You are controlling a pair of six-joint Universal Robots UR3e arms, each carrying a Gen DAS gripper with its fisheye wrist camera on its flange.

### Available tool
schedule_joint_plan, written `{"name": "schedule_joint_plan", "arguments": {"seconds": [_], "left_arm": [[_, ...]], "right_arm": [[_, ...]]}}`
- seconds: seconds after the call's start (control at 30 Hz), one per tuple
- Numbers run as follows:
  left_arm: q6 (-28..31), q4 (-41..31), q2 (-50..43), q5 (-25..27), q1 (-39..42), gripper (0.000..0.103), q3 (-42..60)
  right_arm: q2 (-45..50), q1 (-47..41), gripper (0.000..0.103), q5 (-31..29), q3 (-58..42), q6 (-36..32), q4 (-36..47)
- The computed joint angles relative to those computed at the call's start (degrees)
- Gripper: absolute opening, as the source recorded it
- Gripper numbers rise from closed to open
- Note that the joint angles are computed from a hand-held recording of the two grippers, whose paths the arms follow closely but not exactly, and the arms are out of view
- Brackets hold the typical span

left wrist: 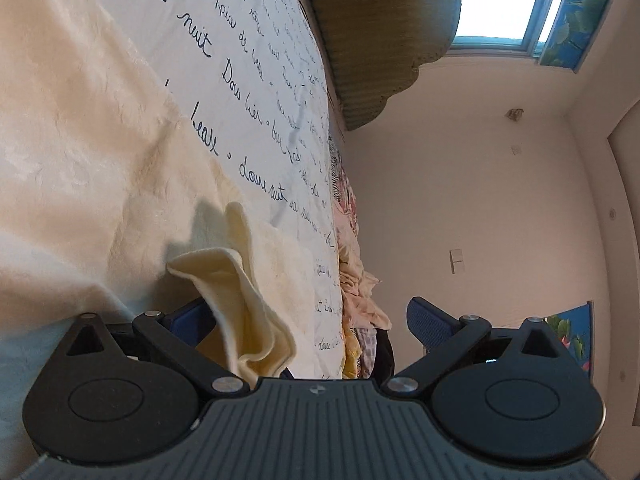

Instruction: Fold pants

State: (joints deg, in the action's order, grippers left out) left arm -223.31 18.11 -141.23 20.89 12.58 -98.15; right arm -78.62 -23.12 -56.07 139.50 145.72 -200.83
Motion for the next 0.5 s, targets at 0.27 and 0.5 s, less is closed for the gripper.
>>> {"name": "schedule_joint_plan", "arguments": {"seconds": [0.27,0.5], "left_arm": [[16.14,-19.09,6.30,6.36,-3.13,0.084,0.71],[25.31,-16.78,10.52,16.63,-5.21,0.011,-2.27]], "right_arm": [[6.67,7.42,0.045,-13.42,2.75,-5.35,-18.31],[6.83,8.43,0.017,-12.55,3.70,-6.76,-22.18]]}}
